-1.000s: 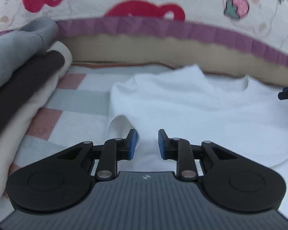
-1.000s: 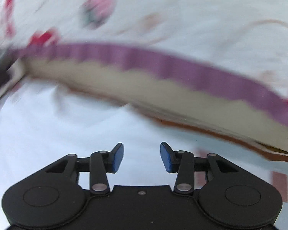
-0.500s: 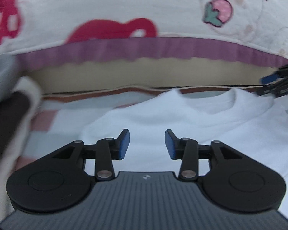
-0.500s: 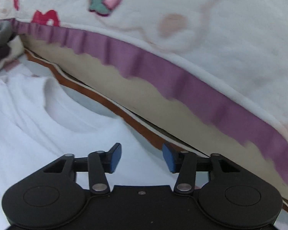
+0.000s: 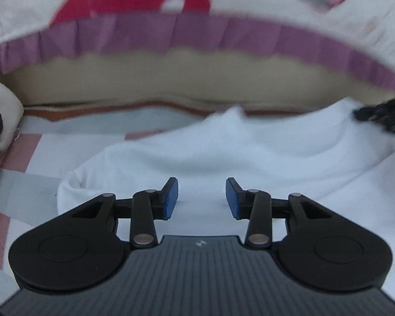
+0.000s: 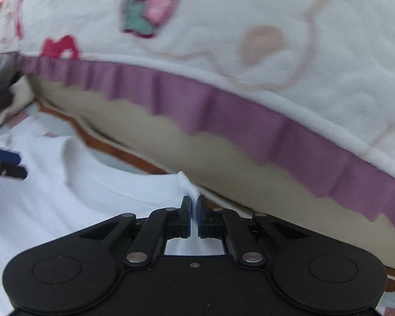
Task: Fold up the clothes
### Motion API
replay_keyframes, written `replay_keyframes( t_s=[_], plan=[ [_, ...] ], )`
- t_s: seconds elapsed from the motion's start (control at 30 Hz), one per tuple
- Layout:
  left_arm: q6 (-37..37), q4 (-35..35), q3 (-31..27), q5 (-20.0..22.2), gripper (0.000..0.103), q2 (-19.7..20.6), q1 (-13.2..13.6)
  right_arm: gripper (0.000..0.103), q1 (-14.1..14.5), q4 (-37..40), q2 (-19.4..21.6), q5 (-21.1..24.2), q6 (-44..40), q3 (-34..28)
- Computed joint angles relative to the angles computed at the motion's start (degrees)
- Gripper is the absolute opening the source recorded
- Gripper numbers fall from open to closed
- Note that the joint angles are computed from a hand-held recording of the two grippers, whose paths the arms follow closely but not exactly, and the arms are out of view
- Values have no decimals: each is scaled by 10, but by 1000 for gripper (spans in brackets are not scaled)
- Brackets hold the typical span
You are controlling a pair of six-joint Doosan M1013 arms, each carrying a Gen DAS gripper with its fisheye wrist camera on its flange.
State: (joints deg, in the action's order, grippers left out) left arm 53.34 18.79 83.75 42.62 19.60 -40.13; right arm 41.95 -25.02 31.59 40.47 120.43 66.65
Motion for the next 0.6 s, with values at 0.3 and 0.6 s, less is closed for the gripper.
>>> replay_keyframes(
  t_s=[0.3,0.6],
  plan=[
    [-63,172,-37,52,39,38,-5,7,29,-114,52,114,74,-67],
    [-307,278,115,-34,41,-101,-13,58,44,-31,-51,-145,163,68]
  ],
)
